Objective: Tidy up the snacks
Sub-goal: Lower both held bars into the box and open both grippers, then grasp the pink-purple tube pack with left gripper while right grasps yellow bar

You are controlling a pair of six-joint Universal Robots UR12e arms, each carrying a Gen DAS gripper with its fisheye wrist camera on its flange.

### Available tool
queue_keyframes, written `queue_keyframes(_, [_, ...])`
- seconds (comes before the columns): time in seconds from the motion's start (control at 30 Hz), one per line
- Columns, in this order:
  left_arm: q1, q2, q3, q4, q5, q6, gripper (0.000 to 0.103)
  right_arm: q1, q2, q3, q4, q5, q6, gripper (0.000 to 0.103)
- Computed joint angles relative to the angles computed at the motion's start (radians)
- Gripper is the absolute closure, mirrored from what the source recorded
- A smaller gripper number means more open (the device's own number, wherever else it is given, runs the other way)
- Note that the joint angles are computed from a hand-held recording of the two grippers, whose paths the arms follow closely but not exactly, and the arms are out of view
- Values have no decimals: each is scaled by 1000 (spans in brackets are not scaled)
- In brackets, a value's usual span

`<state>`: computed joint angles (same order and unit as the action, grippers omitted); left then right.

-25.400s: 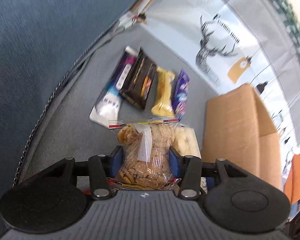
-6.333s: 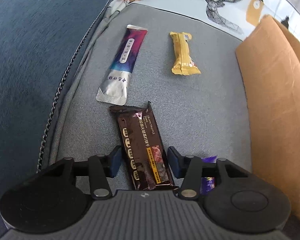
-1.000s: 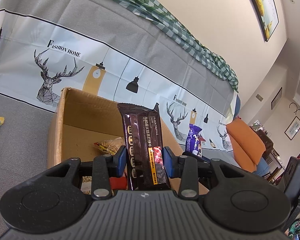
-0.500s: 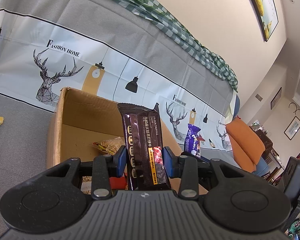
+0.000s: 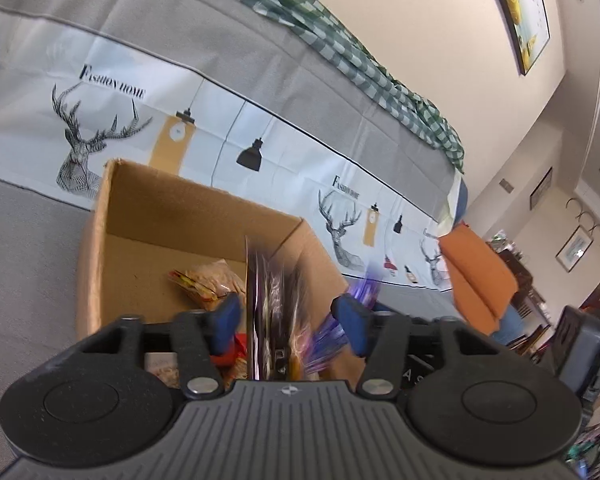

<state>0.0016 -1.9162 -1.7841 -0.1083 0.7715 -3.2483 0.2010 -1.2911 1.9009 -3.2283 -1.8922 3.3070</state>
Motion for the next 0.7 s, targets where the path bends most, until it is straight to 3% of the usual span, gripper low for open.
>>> queue_keyframes(0.03, [-1, 1, -2, 11, 8, -2, 41, 4, 3, -1, -7, -13, -9, 57])
queue_keyframes(0.07, [0, 0, -2, 19, 8, -13, 41, 8, 5, -2, -17, -22, -15, 54])
queue_keyframes(0.23, [7, 0, -5, 36, 22, -37, 49, 12, 9, -6, -16, -41, 17, 54])
queue_keyframes(0.3, [9, 4, -9, 44, 35, -31, 63, 16, 12, -11, -17, -50, 33, 54])
queue_keyframes(0.4, [18, 11, -11, 41, 56, -22, 75, 27, 22, -23, -23, -65, 47, 54])
queue_keyframes(0.57, [52, 21, -6, 31, 70, -29, 78, 59, 53, -54, -65, -79, 51, 54])
queue_keyframes(0.7, [85, 21, 21, -38, 115, 2, 78, 91, 84, -85, -109, -74, 55, 55])
